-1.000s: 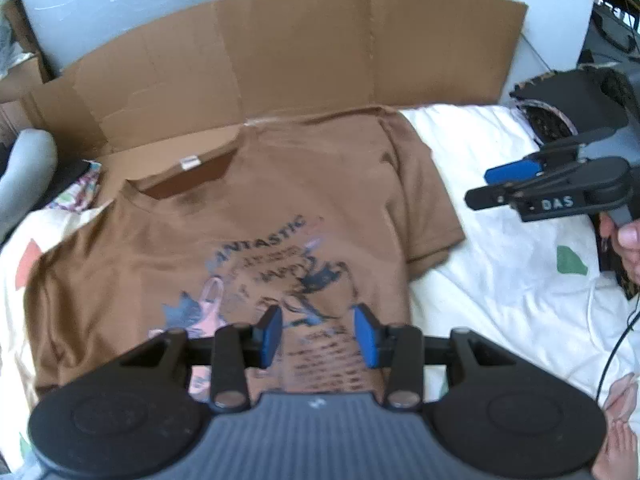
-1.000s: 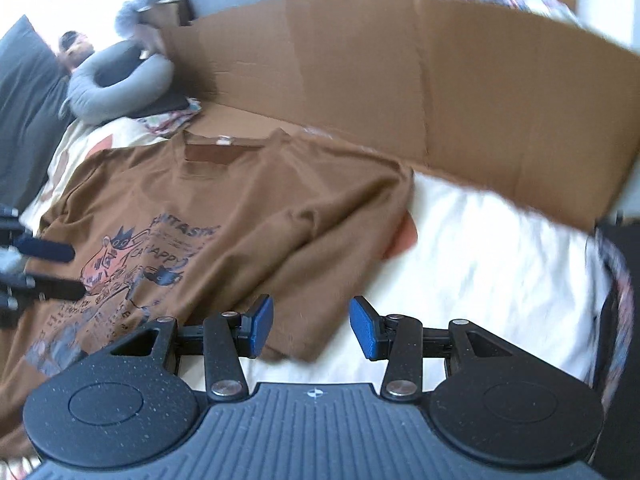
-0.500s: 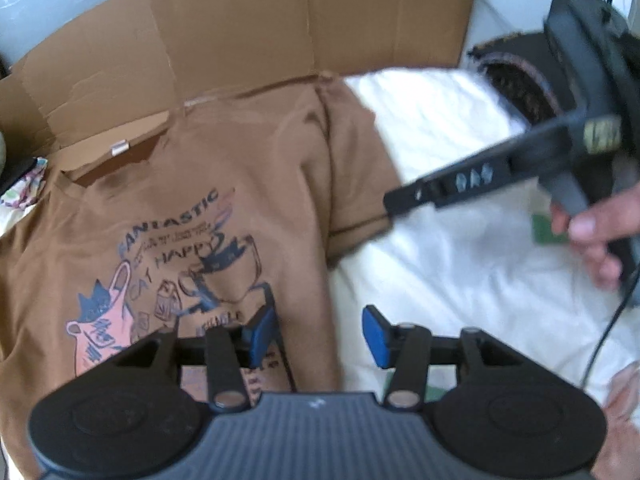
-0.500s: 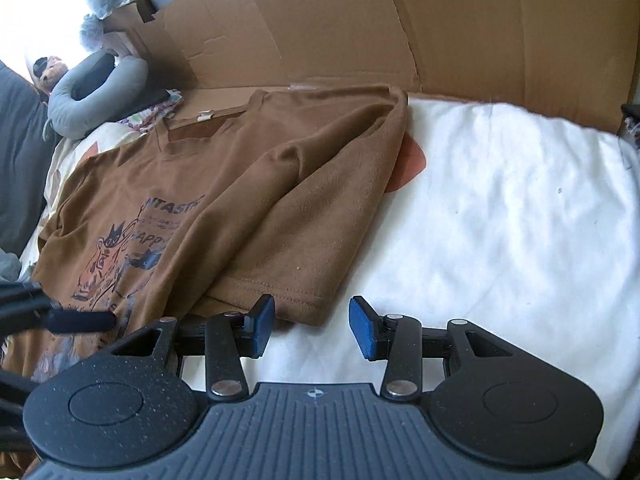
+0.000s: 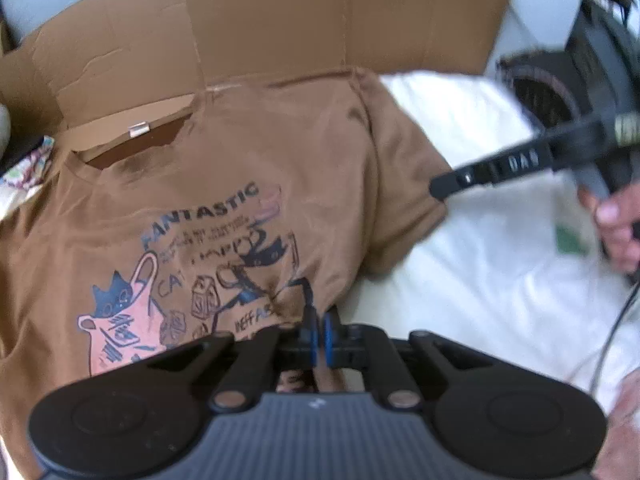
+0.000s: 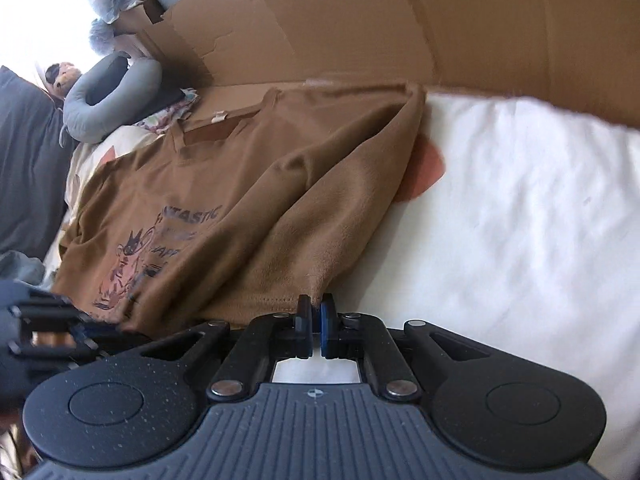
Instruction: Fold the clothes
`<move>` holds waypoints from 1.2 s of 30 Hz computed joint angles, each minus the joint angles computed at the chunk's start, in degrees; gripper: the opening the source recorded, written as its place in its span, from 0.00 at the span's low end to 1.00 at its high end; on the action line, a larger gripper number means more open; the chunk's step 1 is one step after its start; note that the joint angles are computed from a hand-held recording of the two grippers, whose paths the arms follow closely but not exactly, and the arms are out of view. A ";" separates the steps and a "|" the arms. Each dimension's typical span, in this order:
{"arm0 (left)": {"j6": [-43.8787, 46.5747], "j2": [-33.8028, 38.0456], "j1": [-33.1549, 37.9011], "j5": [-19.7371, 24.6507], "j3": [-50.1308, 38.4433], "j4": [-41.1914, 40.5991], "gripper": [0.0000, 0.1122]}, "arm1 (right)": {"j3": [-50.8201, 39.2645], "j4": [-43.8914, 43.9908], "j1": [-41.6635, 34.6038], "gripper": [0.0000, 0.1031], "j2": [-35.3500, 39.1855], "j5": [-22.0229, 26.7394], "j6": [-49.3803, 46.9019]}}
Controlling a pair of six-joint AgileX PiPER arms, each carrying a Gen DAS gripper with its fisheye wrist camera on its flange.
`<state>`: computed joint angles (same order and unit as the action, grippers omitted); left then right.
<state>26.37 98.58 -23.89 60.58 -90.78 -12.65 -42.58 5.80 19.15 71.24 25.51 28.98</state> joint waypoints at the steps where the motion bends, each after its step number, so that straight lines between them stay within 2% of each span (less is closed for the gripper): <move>1: 0.77 0.43 1.16 1.35 -1.72 -2.04 0.03 | -0.56 -1.56 -0.40 0.01 -0.62 1.46 0.56; 7: 1.20 2.43 4.16 7.06 -10.10 -6.81 0.03 | -5.12 -5.25 -6.18 0.01 -2.72 10.61 -4.16; 13: 1.18 3.72 5.57 6.84 -12.12 -6.39 0.03 | -9.16 -10.39 -10.77 0.01 -3.48 16.64 -5.97; 17: -0.05 4.55 5.93 5.85 -12.57 -4.34 0.03 | -10.29 -12.86 -12.03 0.01 -3.69 18.81 -6.21; 27: -1.13 7.42 8.05 8.62 -18.66 -4.52 0.02 | -13.43 -20.60 -11.78 0.00 -3.68 22.41 -2.24; 36: -1.64 10.61 8.62 9.10 -21.78 -3.34 0.02 | -15.09 -26.94 -10.59 0.01 -0.88 24.89 2.21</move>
